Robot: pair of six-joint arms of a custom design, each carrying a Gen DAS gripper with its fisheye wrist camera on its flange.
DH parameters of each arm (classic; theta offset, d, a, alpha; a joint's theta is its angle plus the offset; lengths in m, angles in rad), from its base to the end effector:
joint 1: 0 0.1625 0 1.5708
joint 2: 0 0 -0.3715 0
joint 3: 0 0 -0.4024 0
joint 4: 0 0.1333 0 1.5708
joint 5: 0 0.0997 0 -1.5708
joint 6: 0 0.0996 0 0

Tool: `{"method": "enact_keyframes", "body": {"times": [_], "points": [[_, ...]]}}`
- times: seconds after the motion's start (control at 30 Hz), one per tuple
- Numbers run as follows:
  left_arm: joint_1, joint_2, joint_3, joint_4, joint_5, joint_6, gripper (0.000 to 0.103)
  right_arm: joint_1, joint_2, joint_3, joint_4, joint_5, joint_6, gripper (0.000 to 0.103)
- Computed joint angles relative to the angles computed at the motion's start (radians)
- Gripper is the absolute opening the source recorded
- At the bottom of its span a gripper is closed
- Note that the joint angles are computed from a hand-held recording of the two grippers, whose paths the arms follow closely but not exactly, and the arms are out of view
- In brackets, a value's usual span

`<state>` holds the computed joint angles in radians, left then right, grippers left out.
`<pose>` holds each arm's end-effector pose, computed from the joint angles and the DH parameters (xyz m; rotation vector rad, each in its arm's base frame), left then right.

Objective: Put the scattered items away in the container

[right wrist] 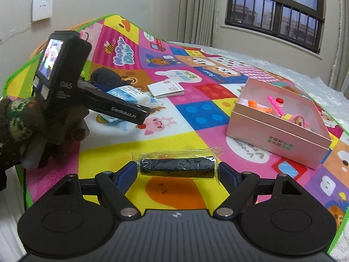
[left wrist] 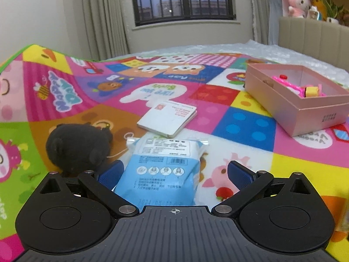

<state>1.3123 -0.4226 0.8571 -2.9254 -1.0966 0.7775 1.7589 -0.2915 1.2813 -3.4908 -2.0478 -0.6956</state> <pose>-0.0405 -0.8527 0.1711 0.8979 2.1307 -0.9571 0.2183 -0.6784 -0.0401 0.7266 -2.1892 0.9724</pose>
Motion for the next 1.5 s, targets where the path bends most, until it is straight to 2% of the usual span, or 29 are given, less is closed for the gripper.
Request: {"method": "enact_keyframes", "body": {"times": [0.03,0.1,0.13,0.27,0.43,0.73,0.97,1.13,1.23,1.27,1.43,1.5], "points": [[0.000,0.003,-0.001,-0.003,0.004,0.007,0.100,-0.001,0.000,0.002,-0.003,-0.006,0.004,0.081],[-0.002,-0.001,0.014,-0.020,0.018,0.030,0.075,-0.003,0.000,0.007,-0.005,-0.014,0.010,0.081],[-0.001,-0.008,0.027,-0.032,0.021,0.041,0.070,-0.004,0.001,0.009,-0.007,-0.018,0.009,0.081],[0.002,-0.056,0.094,-0.043,0.003,0.024,0.067,-0.001,0.016,0.004,-0.026,-0.050,-0.005,0.081],[0.000,-0.143,0.212,-0.052,-0.039,-0.021,0.066,0.002,0.011,0.022,-0.052,-0.050,-0.016,0.081],[-0.025,-0.293,0.453,-0.075,-0.139,-0.001,0.065,-0.006,-0.015,0.066,-0.094,-0.071,-0.034,0.081],[-0.068,-0.325,0.513,-0.078,-0.214,0.019,0.065,-0.027,-0.106,0.189,-0.200,-0.106,-0.076,0.081],[-0.106,-0.237,0.404,-0.065,-0.275,0.040,0.063,-0.041,-0.178,0.214,-0.314,-0.127,-0.128,0.081],[-0.123,-0.141,0.270,-0.036,-0.312,0.051,0.045,-0.050,-0.232,0.191,-0.321,-0.083,-0.102,0.081],[-0.127,-0.097,0.202,-0.016,-0.328,0.047,0.045,-0.053,-0.245,0.176,-0.318,-0.063,-0.093,0.081],[-0.131,0.102,-0.147,0.101,-0.341,0.006,0.045,-0.074,-0.271,0.028,-0.166,0.044,0.001,0.081],[-0.124,0.125,-0.205,0.134,-0.343,-0.028,0.047,-0.087,-0.226,-0.097,-0.080,0.074,0.022,0.081]]}}
